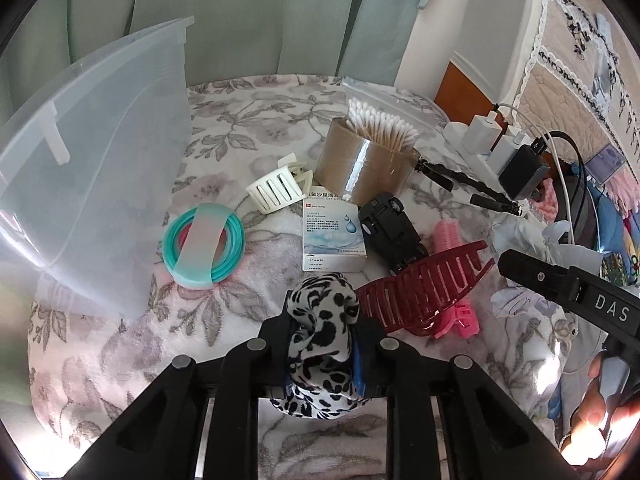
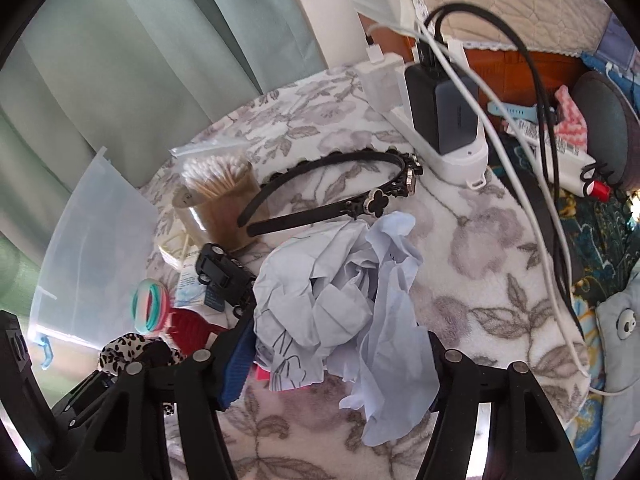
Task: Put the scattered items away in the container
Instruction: 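Grasp the leopard scrunchie with the left gripper while the right gripper grasps the crumpled paper, then carry the scrunchie and paper over the clear box with both grippers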
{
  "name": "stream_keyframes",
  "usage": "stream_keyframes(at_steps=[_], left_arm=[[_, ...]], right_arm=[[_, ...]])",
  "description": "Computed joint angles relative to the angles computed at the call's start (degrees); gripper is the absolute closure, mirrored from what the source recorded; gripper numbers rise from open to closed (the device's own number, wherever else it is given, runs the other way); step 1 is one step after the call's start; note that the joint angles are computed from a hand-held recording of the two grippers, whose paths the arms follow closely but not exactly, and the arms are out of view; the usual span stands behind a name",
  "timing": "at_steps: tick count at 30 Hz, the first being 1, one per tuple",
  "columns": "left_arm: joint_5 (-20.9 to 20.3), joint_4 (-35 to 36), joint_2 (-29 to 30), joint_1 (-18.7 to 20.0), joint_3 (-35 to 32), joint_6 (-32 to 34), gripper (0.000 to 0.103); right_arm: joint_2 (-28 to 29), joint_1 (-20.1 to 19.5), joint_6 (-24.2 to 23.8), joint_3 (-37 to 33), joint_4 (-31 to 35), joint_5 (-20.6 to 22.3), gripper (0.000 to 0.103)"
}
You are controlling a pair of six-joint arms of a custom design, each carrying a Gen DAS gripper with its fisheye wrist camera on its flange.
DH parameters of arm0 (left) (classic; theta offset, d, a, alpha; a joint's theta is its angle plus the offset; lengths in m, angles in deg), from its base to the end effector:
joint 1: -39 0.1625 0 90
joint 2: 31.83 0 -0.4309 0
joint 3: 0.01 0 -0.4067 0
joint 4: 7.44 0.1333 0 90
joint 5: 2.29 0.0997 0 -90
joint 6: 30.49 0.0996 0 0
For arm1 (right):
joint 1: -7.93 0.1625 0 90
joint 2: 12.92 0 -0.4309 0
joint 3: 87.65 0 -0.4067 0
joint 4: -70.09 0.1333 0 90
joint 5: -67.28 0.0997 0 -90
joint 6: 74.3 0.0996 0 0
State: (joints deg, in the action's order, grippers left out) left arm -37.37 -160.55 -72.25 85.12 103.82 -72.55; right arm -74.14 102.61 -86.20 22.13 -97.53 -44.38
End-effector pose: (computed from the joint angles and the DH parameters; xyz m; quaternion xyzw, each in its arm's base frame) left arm -0.2676 -0.5882 0.0204 0.0153 0.8872 -0.3126 0.3390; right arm 0.1459 -0.5988 0.2028 0.0904 -0.9476 0.2345 0.1970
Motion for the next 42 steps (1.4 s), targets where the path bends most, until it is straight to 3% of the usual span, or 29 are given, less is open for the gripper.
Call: stream_keyframes(at_steps=[9,15,17,22,30,35,37,42], left_arm=[[4.56,-2.89,-1.80,-2.98,1.49,2.53,0.082],[8.47,-13.69,-3.94,-4.84,1.02,11.57,0.082],[10.95,-15.21,-4.84,-5.25,-0.29,14.15,0.082],[16.60,-30.70,-6.28,-6.68,-1.79,25.60,0.082],[23.90,-53.75,-9.22,-8.88,0.46,38.20,0.082],[25.57,-54.14,-11.98,-8.37,5.63,32.24,0.082],[26.00,-51.39,-13.36,-7.82,7.52,28.32,0.082],[25.99,-52.07,-15.40,-6.18,10.53,24.72,0.082]], right_arm=[[-2.76,2.18,-1.95,2.01,-3.62,1.80,0.035],[-1.96,6.01,-3.33,-1.66,-3.44,2.89,0.035],[-2.04,7.53,-3.94,-2.68,-4.99,5.35,0.035],[-1.46,11.49,-3.61,-5.62,-7.78,9.39,0.035],[2.01,17.92,-5.52,-10.33,-7.78,14.99,0.035],[4.62,19.89,-5.98,-10.78,-6.64,16.97,0.035],[5.96,20.29,-6.15,-11.35,-5.31,16.71,0.035],[8.78,20.90,-6.96,-12.30,-2.58,15.70,0.035]])
